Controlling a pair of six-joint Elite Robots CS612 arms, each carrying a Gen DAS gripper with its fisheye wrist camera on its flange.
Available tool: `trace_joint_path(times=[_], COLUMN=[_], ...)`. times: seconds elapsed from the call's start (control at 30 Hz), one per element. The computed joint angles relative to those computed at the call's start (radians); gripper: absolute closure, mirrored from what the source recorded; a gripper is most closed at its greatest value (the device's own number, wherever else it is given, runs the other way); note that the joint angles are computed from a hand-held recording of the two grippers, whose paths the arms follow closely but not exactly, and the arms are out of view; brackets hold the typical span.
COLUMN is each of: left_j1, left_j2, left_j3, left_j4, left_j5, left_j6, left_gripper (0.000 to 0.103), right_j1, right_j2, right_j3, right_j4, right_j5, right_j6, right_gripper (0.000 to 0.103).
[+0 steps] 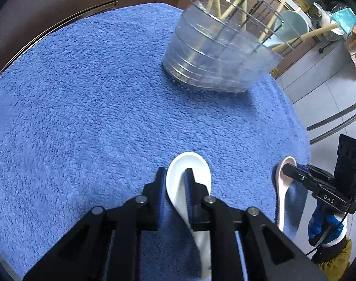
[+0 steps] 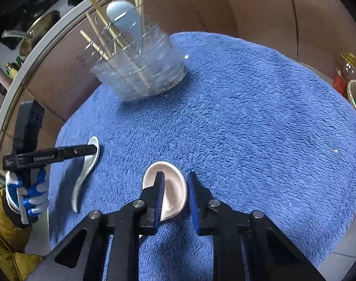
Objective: Organize utensils
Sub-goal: 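Close the left tool on the white spoon while the right tool grasps the pink spoon, then lift both spoons with both tools and carry them to the holder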
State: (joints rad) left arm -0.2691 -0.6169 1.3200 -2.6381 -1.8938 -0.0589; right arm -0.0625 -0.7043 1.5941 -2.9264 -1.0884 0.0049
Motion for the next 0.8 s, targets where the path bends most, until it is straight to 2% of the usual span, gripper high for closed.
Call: trace_joint_path(times=[0.2, 0.3, 0.57, 0.8], left_j1=[0.003, 0.006, 0.014, 0.009], left_j2=[-0.005, -0.012, -0.052, -0.121], left_j3=[0.006, 0.024, 0.101, 0.216], left_j4=[-0.004, -0.037, -0.154, -0.315], left_j5=[0.007, -0.010, 0.015, 0.076], left_j6=[0.015, 0.009, 0.007, 0.028], left_gripper=[0.095, 0.098, 0.099, 0.099], right_j1=[0.021, 0.034, 0.057, 0.081], right_j2=[-0.008, -0.018, -0.063, -0.114], right_j3=[-0.004, 0.008, 0.059, 0.120], right_j4=[0.015, -0.006, -0.064, -0.112], right_j5=[-0.048, -0.072, -0.138, -0.224], right_j6=[-0.042, -0.048, -0.058, -0.082], right_gripper=[0.093, 0.094, 0.094, 0.094])
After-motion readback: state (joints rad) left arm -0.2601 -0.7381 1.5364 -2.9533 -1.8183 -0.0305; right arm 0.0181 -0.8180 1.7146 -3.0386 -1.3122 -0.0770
